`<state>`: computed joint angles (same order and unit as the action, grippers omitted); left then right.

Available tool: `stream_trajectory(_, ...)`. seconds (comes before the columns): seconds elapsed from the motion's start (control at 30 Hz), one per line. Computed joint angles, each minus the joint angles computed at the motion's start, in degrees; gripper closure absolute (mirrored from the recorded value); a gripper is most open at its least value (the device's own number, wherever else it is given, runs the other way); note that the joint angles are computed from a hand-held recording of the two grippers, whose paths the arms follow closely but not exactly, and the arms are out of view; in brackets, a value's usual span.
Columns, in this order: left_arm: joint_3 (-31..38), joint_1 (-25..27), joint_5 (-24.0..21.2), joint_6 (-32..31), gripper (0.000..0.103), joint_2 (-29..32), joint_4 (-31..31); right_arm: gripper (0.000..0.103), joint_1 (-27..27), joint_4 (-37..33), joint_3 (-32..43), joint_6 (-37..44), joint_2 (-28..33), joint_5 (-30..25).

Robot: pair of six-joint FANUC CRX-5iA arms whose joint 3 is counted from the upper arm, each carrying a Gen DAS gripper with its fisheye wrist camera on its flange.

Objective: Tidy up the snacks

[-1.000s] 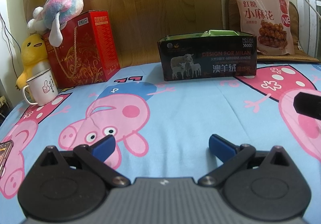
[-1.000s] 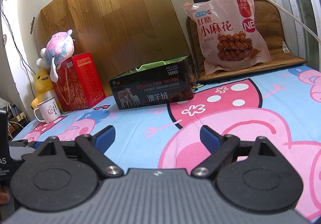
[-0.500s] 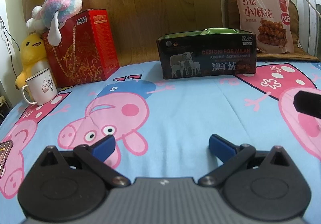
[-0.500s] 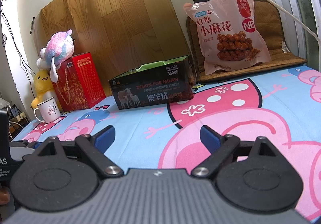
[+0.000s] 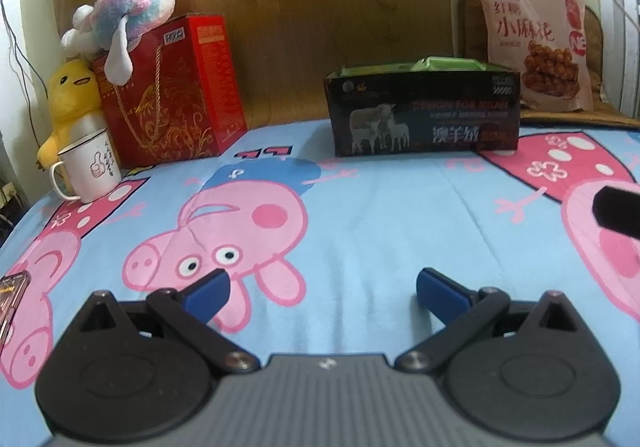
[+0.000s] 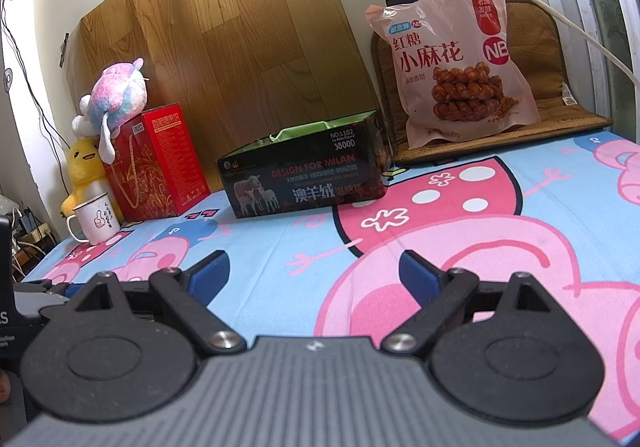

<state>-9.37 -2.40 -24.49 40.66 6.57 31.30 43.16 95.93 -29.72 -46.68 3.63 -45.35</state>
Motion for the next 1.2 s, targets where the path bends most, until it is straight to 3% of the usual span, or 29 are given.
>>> stream_trajectory(0.2,-1.54,0.06,0.94,-3.49,0.0,-0.41,4.23,0.01,0.03,-0.02,0.05,0.01,0.02,0.0)
stream_trajectory(0.43,-0.57,0.08,0.58,-1.16,0.0,-0.13,1.5,0.009,0.07,-0.08,0.09,0.06,0.06,-0.04)
stream_trajectory(1.2,-0.48,0.33,0.67,-1.19,0.0,0.02,2.21,0.009,0.18,-0.97,0.56,0.7,0.43,0.0)
